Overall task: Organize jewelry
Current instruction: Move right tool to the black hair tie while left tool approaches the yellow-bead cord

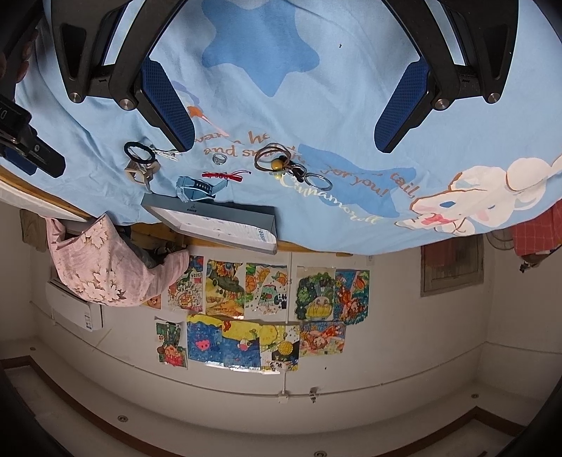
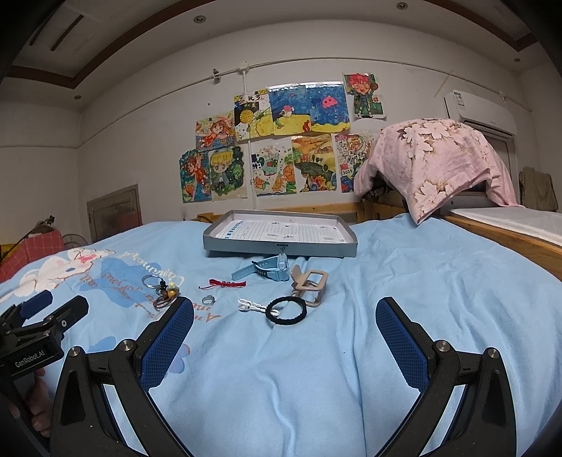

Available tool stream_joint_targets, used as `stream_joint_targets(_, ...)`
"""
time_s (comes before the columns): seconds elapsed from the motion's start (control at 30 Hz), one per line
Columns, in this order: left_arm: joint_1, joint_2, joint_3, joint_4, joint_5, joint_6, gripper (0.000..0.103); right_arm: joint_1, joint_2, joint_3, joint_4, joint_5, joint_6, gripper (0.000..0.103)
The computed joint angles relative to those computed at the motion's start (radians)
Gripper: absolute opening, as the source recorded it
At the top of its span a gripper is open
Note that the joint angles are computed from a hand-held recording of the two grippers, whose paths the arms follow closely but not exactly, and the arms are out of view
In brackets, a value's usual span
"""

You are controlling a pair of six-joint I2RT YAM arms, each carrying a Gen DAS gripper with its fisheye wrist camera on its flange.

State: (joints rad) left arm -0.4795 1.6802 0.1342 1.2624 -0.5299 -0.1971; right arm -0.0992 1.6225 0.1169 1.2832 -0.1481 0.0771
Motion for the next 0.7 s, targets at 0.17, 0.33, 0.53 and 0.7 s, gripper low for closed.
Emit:
stream_joint_targets(0.17, 0.062, -0.094, 0.055, -0.206, 0.091, -0.014, 0.103, -0.038, -0.1, 0.063, -0.223, -0.065, 0.011, 0.102)
stream_joint_targets(0.33, 0.13, -0.106, 0.169, -0.384, 0.172, -0.013, 0.103, -0.065, -0.138, 0.158, -0.384, -0.118, -0.047, 0.102)
stream_joint_targets(0.53, 0.216, -0.037, 0.363, -0.576, 0.298, 0.045, 0.103, -0.057, -0.038, 0.316, -0.482, -0.158, -0.161, 0.102)
stream_joint_targets(0.7, 0.267, 0.078, 0.503, -0.656, 0.395, 0.06, 0.094, -0.039, 0.067, 0.431, -0.543, -0.188, -0.143, 0.101)
